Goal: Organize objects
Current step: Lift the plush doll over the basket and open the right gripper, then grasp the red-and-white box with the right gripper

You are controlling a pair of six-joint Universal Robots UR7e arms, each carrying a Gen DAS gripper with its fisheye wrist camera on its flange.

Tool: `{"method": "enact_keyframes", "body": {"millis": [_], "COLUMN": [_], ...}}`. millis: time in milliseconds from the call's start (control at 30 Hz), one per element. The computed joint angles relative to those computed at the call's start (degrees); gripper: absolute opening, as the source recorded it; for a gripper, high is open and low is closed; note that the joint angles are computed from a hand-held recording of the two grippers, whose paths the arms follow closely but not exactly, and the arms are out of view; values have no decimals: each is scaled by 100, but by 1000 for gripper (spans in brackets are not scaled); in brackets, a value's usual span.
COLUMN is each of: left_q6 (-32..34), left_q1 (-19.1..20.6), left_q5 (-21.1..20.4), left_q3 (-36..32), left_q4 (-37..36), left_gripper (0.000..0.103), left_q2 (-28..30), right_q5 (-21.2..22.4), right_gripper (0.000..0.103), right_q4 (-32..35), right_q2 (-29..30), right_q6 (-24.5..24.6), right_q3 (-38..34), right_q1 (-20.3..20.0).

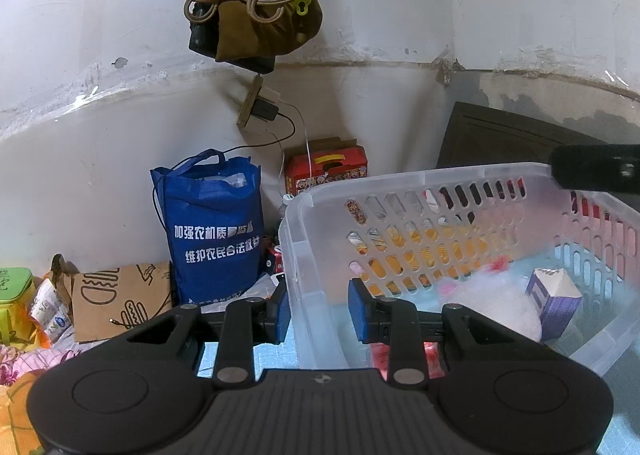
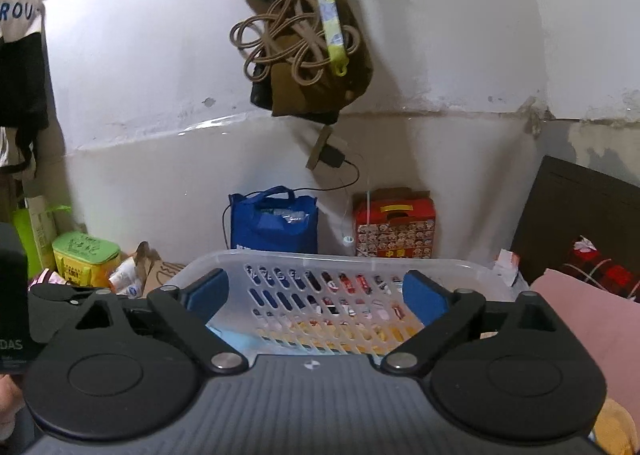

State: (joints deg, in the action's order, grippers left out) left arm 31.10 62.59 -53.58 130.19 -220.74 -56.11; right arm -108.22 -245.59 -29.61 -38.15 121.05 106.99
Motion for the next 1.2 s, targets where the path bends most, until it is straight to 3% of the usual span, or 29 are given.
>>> {"method": "enact_keyframes", "body": {"millis": [267, 367, 467, 533, 600, 700, 833, 1067, 1133, 1200], "left_q6": [2, 5, -3, -3, -6, -1, -3, -3, -8, -14], "left_q1": [-2, -4, -11, -9, -16, -7, -15, -13, -18, -16], "left_q5": [3, 6, 11, 9, 11, 4, 6, 6, 4, -2], "left_q3": [0, 4, -1, -1, 2, 2, 2, 4, 8, 11], "left_q4": [-12, -17, -15, -12, -13, -14, -8, -10, -14, -12], "left_gripper": [34, 34, 34, 34, 34, 34, 34, 34, 34, 34], "left_q2": [5, 6, 8, 6, 9, 6, 4, 4, 4, 2], "right_q5": [71, 258, 156, -91, -201, -255, -353, -456, -242, -128], "right_gripper": [100, 103, 102, 80, 69, 68, 71, 74, 46, 33], "right_q4": [-1274, -2084, -2369, -2131, -1694, -1103, -535, -121, -119, -232], "right_q2": [220, 568, 987, 1171, 1240, 1191, 1197, 1181, 1142, 1177], "right_q6": [135, 306, 315, 258, 439, 709, 709, 657, 662, 672], "right_q3": [734, 1057, 1143, 1045, 942, 798, 566, 451, 568, 636], "right_q1": [-23, -118, -196, -205, -278, -339, -315, -241, -322, -361]}}
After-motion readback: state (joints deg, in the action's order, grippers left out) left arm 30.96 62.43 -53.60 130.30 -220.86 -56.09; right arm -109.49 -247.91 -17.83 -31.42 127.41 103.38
